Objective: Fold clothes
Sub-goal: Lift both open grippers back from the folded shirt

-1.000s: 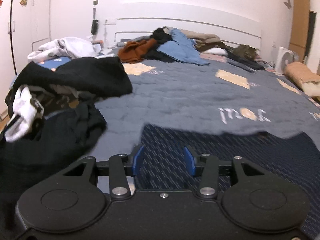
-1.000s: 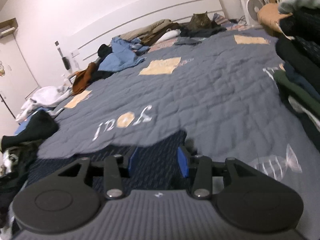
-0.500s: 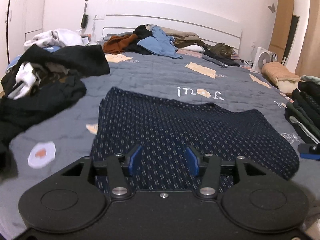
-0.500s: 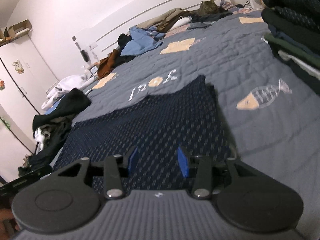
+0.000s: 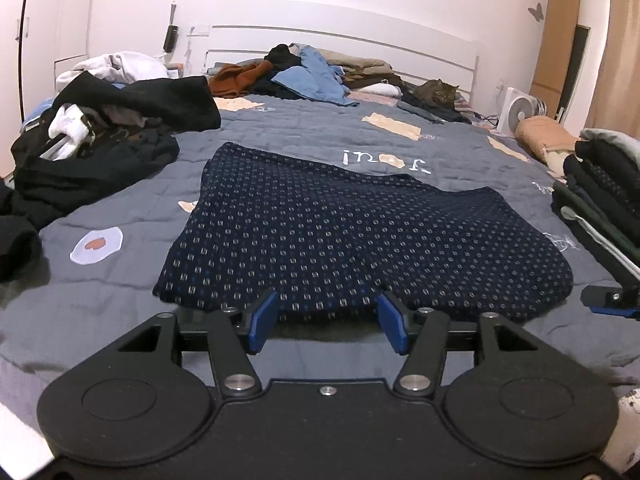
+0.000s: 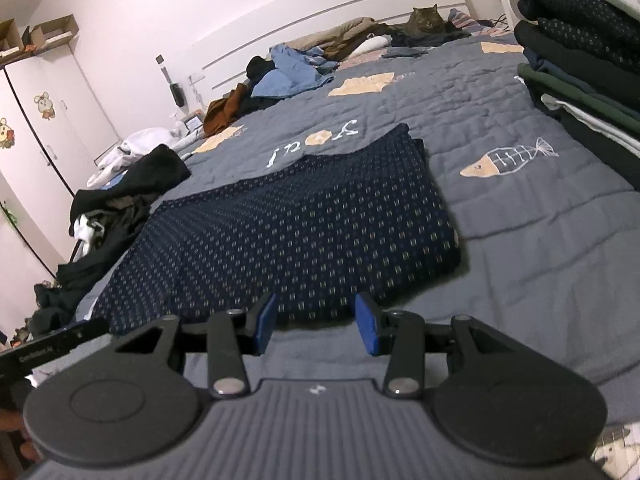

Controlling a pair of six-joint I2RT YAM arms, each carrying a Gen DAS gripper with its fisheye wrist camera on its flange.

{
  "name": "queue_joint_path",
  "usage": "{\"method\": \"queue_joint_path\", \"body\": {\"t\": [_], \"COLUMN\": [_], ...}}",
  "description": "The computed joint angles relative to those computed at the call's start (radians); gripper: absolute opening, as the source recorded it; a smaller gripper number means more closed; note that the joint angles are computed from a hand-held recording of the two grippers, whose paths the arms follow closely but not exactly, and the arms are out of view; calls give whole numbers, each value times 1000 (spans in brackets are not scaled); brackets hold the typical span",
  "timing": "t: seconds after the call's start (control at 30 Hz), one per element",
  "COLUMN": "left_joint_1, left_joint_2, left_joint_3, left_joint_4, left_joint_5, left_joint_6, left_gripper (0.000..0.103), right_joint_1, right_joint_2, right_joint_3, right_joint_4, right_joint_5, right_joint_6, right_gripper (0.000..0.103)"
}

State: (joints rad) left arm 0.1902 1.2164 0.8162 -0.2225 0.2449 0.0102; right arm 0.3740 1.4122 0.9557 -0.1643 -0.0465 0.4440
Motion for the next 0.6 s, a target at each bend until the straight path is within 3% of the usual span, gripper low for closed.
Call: {"method": "queue_joint_path", "body": {"t": [0.5,0.6], "left_joint_1": [-25,-22], "left_joint_2": [-108,-100], "left_joint_3": [-94,-90], "left_joint_4": [-31,-29], "left_joint_5": [-2,0], "left_joint_6": [8,0], "left_gripper": [57,62], "right_joint_1": [45,46], "right_joint_2": [-50,-46], "right_joint_3": [-58,-60], "right_joint_4": [-11,-10], "right_joint_5": [42,45], "right_joint_6": [-24,-26], "right_gripper": [43,43]}}
